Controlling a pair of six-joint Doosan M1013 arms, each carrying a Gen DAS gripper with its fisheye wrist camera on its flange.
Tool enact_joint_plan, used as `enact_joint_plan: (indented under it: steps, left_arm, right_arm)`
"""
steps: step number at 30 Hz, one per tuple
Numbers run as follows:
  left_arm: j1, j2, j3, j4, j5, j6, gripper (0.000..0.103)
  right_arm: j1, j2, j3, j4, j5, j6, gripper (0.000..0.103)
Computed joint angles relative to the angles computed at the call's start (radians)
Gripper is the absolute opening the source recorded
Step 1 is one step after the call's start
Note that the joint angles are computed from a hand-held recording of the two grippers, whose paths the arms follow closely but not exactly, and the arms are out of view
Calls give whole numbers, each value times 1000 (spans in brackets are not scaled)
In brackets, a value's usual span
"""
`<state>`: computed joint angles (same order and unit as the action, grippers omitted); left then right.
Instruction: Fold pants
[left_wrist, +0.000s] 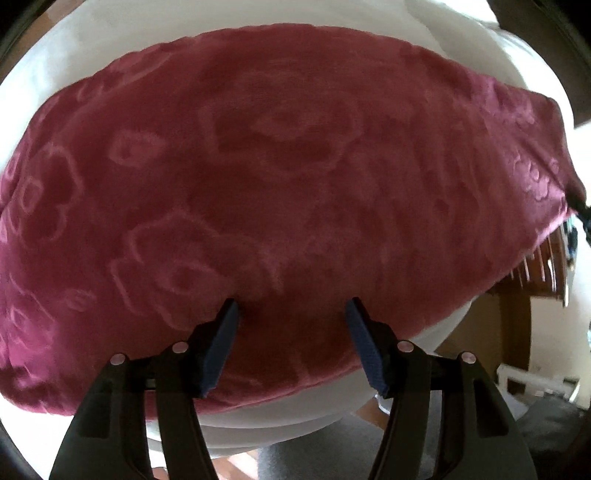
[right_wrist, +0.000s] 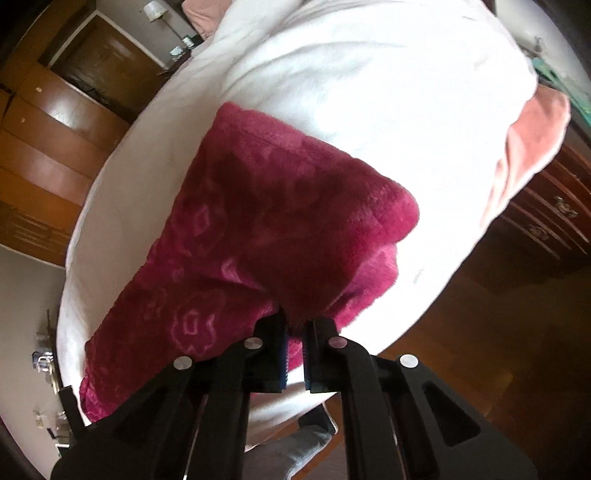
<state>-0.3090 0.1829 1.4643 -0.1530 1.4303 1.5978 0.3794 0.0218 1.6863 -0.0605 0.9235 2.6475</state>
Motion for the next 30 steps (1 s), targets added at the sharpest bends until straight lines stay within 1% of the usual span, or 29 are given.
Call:
enact_joint_plan:
  steps: [2, 5, 8, 10, 12, 14, 15, 16, 19, 21, 22, 23, 24, 25, 27, 28, 30]
  left_arm:
    - [7, -2, -1, 2, 4, 36, 61]
    - [26, 0, -2, 4, 15, 75, 61]
    - [24, -6, 13, 17, 20, 95, 61]
    - [19, -10, 20, 37, 19, 124, 62]
    - [10, -14, 26, 56, 15, 140, 64]
    - [5, -13, 28, 62, 14, 135, 64]
    - [8, -11, 25, 61, 16, 131, 64]
    - [10, -9, 23, 60, 18, 125, 64]
    - [9, -6, 20, 64, 20, 101, 65]
    - [8, -4, 19, 71, 20, 79, 65]
    - [11, 1, 8, 73, 26, 72, 65]
    - [2, -2, 16, 75, 20, 54, 65]
    - [2, -2, 14, 75, 20, 43, 65]
    - [2, -2, 11, 77, 19, 27, 65]
    - [4, -5, 6, 81, 15, 7, 65]
    - [1, -6, 5, 88, 12, -10, 65]
    - [-4, -12, 7, 99, 10, -35, 65]
  right_arm:
    - [15, 8, -5, -27, 26, 35, 5]
    - [35, 50, -17, -51, 77, 60, 5]
    - [44, 89, -25, -72, 101, 33, 6]
    - [47, 103, -36, -83, 113, 27, 8]
    - [47, 100, -40, -84, 99, 26, 12]
    - [44, 85, -35, -86, 79, 31, 24]
    - [42, 73, -25, -92, 70, 42, 35]
    - [41, 65, -22, -111, 74, 60, 40]
    - [26, 33, -3, -130, 76, 71, 40]
    - [11, 24, -5, -118, 73, 27, 40]
    - [4, 20, -7, -113, 70, -6, 45]
    - [-3, 21, -13, -109, 68, -51, 50]
    - [3, 32, -31, -116, 73, -81, 62]
    - [5, 41, -44, -123, 76, -119, 70]
    - [11, 66, -69, -129, 70, -225, 73]
    - [14, 78, -93, -131, 85, -273, 73]
    - [6, 104, -116, -101, 82, -375, 73]
